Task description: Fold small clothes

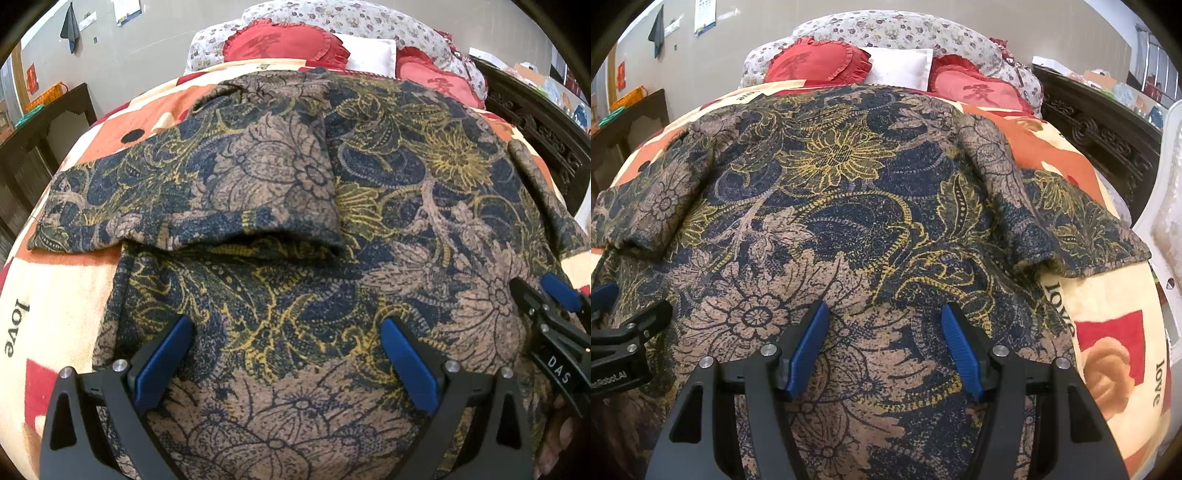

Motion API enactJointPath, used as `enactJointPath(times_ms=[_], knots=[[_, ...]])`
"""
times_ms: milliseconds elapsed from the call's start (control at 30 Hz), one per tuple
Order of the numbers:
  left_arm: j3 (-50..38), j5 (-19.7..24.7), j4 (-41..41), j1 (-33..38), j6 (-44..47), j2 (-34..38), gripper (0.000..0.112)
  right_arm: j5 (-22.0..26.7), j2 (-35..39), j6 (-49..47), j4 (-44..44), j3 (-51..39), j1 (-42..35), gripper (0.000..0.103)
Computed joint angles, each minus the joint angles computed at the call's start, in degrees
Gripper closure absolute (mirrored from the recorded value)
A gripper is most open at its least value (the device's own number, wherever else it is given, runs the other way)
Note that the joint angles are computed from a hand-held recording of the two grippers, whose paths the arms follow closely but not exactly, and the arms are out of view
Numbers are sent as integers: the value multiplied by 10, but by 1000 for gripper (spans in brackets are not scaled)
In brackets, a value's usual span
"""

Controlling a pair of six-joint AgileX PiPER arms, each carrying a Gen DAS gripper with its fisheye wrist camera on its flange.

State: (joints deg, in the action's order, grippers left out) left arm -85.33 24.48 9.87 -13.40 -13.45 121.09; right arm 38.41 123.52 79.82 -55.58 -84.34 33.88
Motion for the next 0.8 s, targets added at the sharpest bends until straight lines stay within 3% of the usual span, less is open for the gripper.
enactJointPath(times_ms=[500,700,800], knots=[[4,-6,-24,3,17,-2,10,14,0,-2,0,-3,5,38],[4,-8,-23,2,15,-1,10,156,56,-49,-18,-92,51,35],[5,-8,-24,3,17,-2,10,185,69,-56,-29,-107,60,35]])
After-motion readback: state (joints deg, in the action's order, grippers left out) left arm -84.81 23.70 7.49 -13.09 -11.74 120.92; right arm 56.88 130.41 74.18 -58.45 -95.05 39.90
